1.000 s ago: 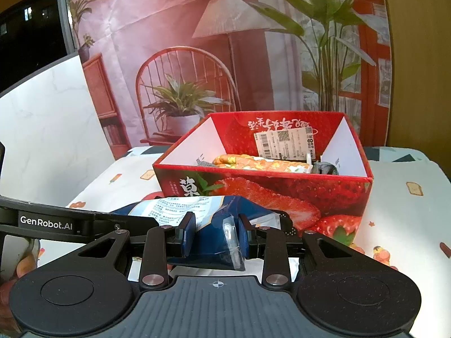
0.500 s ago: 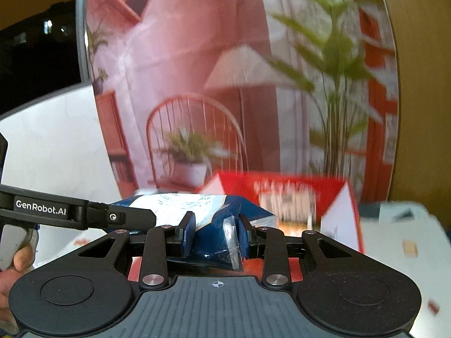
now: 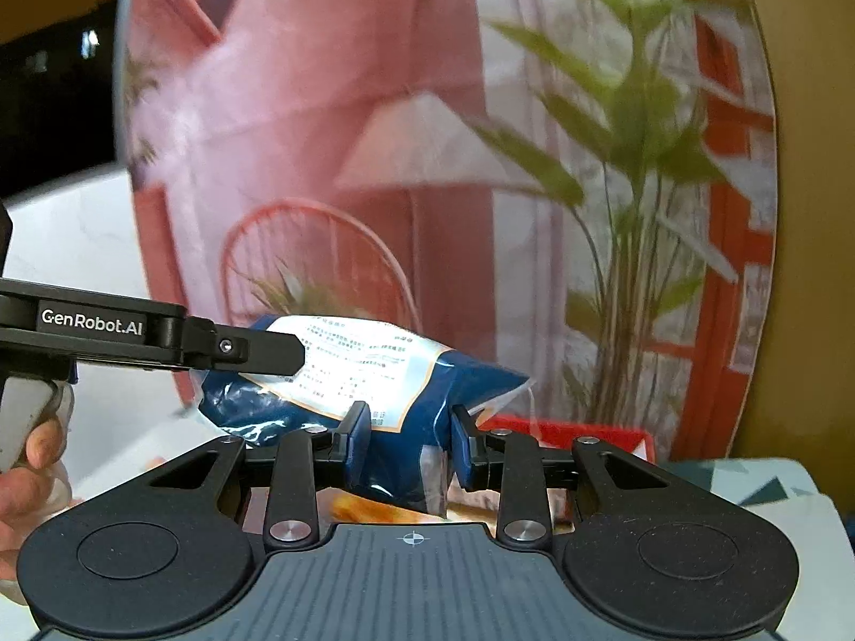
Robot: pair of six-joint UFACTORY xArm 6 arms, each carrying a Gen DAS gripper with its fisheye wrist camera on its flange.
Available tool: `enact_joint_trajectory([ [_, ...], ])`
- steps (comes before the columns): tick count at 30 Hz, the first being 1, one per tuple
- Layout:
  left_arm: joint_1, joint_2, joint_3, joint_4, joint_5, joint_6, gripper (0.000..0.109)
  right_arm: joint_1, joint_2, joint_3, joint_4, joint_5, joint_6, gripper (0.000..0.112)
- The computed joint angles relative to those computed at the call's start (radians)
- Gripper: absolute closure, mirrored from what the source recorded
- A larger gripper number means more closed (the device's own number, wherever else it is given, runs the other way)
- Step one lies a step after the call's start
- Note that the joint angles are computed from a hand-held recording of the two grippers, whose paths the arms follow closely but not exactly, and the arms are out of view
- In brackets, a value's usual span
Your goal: Organize soft objects
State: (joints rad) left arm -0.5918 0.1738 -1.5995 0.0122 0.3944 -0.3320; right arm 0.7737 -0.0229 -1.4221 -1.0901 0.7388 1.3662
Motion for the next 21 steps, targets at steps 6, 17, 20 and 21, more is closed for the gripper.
enact_joint_trajectory([
  [6,0.009,0.109,-0.098,-0.111,0.175,0.086,0.068,-0.056,0.039,0.044,0.192,-0.012,-0.072,0.083],
  [17,0.024,0.292,-0.398,-0.126,0.529,0.074,0.068,-0.1,0.09,0.04,0.483,0.018,-0.16,0.084],
  [20,0.021,0.324,-0.448,-0.117,0.584,0.084,0.068,-0.114,0.091,0.036,0.549,0.02,-0.17,0.083],
  [21,0.021,0.33,-0.457,-0.118,0.596,0.087,0.068,-0.117,0.093,0.031,0.572,0.024,-0.177,0.083],
])
